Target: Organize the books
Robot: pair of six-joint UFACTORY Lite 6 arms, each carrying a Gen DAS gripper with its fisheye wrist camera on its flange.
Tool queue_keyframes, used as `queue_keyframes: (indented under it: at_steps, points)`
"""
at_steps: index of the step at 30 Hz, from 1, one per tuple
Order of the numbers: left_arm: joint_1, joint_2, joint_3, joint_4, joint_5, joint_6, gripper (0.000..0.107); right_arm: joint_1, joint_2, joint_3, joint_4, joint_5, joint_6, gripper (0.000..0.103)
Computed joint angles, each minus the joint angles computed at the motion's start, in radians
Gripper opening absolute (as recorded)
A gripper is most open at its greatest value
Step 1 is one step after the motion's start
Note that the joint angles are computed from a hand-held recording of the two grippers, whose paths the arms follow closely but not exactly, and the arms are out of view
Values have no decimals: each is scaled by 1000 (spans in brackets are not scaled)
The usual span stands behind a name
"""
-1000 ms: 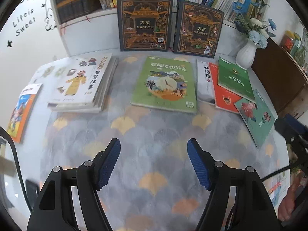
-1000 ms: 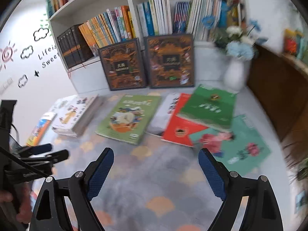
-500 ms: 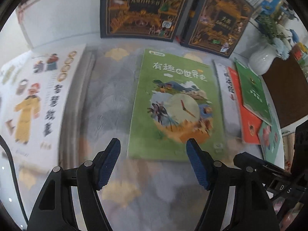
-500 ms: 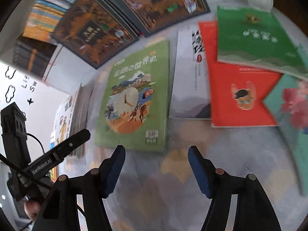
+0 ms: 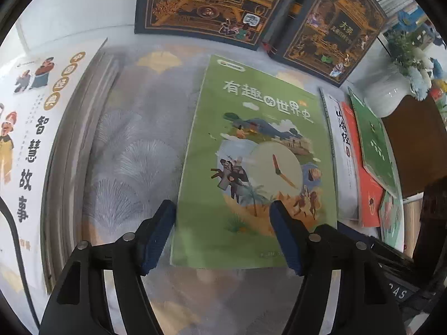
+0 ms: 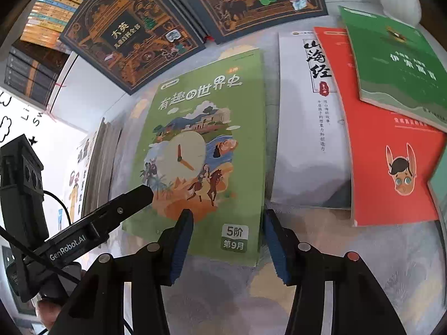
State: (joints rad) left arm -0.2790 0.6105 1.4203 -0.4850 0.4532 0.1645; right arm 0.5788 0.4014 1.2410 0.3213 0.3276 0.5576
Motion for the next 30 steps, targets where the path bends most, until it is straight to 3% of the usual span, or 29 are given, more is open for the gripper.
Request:
queue_keyframes:
  at_steps: [7,12,14,17,21,26,30]
  points:
    - [-45,-261,-326,-69,-49,51,67,43,-103,-76,32,64,-82,52]
    - [-133,-587,-715,-225,-86,54,67,163,-336,-356,83,60,-106,52]
    - [-196,-709,-853,-240,-97,-31,67,226,-421,-469,127,56,-110,52]
    - [-323,-854,-986,-90,-151,-318,68,365,-563,-600,27,39,41,52]
    - [-422,-887,-1015,151,-185,-613,76,448,-589,-604,-215,96,295,52]
    - [-414,-830,-993,-5,-238,-478,89,472,-460,-463,-643,239,586,52]
    - [-457,-830,-997,153,-265,-706,90,381,-440,-489,-506,114,450,52]
